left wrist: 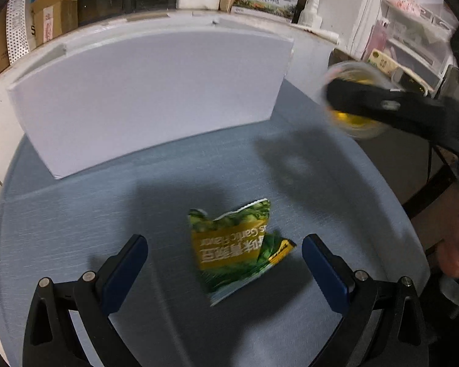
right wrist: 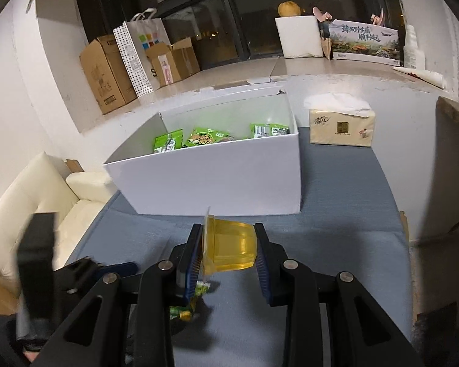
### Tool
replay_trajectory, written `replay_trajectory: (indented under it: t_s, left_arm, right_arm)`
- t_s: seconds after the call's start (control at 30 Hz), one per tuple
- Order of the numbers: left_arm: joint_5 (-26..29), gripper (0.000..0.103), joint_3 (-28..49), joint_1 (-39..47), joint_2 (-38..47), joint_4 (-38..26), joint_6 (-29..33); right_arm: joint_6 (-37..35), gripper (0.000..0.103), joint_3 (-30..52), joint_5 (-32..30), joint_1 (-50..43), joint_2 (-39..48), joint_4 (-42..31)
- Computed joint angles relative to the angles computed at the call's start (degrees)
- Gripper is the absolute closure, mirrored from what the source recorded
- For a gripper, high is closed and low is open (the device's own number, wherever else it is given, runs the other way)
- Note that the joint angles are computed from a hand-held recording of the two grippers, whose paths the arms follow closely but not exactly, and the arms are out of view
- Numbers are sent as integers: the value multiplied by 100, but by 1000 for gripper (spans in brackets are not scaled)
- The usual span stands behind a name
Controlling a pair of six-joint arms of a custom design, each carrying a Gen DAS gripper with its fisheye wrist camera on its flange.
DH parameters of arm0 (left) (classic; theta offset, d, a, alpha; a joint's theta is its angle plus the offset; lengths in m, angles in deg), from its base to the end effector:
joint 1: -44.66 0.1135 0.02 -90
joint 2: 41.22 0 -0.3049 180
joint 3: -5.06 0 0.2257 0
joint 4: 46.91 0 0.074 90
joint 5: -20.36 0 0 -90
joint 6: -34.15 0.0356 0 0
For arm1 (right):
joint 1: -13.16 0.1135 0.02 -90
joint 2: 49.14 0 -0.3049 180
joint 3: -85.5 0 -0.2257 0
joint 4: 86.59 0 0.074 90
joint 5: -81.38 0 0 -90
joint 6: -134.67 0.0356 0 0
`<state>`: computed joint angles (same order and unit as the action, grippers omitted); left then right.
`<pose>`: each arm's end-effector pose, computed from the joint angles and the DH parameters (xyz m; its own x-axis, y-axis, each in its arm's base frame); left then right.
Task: Organize snacks
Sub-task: 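Grasp the green garlic-flavour bean bag with the left tool while the right tool holds the cup, then lower the bean bag and jelly cup into the white box and release both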
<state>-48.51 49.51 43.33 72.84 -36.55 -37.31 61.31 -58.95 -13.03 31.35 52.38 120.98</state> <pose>0.2774 -0.0193 0.0882 -0.7491 0.3141 -0.5833 0.4684 0.8737 -0.1312 0.2448 0.0833 0.1381 -0.6709 0.0801 -0.7372 -0.1841 0.9450 0.2702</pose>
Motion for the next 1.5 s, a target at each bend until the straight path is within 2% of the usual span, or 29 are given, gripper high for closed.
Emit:
replay_trajectory:
  t_s: [0.13,0.17,0.23,0.27,0.33,0.43,0.67,0.83,0.93,1.13,1.4,1.47,1.5]
  left_arm:
    - [-139,3,30,-201,176,146,-65]
    - [-135,8,71,-203,222,92,-30]
    - [-167,32,71,-265,237,154,-41]
    - [-200,34,114,-289,224,68,3]
    - [146,40,210,-149,184,-211,135]
    - [300,42,107,0,90,-151,186]
    - [1000,42,-176,787,-839,-381,401]
    - [1440,42,380,1348,-1383,-1033,278]
    - [1565,42,1164,1536,-1517,-1584,29]
    - [1349,42,2545,1376,-1095,-2059,-504]
    - [602,42,4069,873,-56,-2590,-723]
    - [523,38,4173,832,35,-2580,-793]
    - [374,23,4271,799,106,-2630,-848]
  right_arm:
    - [-7,68,-263,-35,58,-44,224]
    - [2,68,-308,-36,82,-37,288]
    - [27,68,-333,71,189,-7,332]
    - [35,68,-352,64,204,-7,341]
    - [57,68,-352,85,258,36,369]
    - [80,68,-355,103,313,35,404]
    - [97,68,-301,256,422,-99,286]
    - [-5,68,117,281,400,-310,-235]
    - [-154,68,586,388,408,-448,-743]
    - [-491,68,1911,428,272,-414,-1741]
    - [-646,68,3894,393,3,556,-3040]
    - [-624,67,4107,345,-71,780,-3130]
    - [-598,67,4205,418,-85,882,-3212]
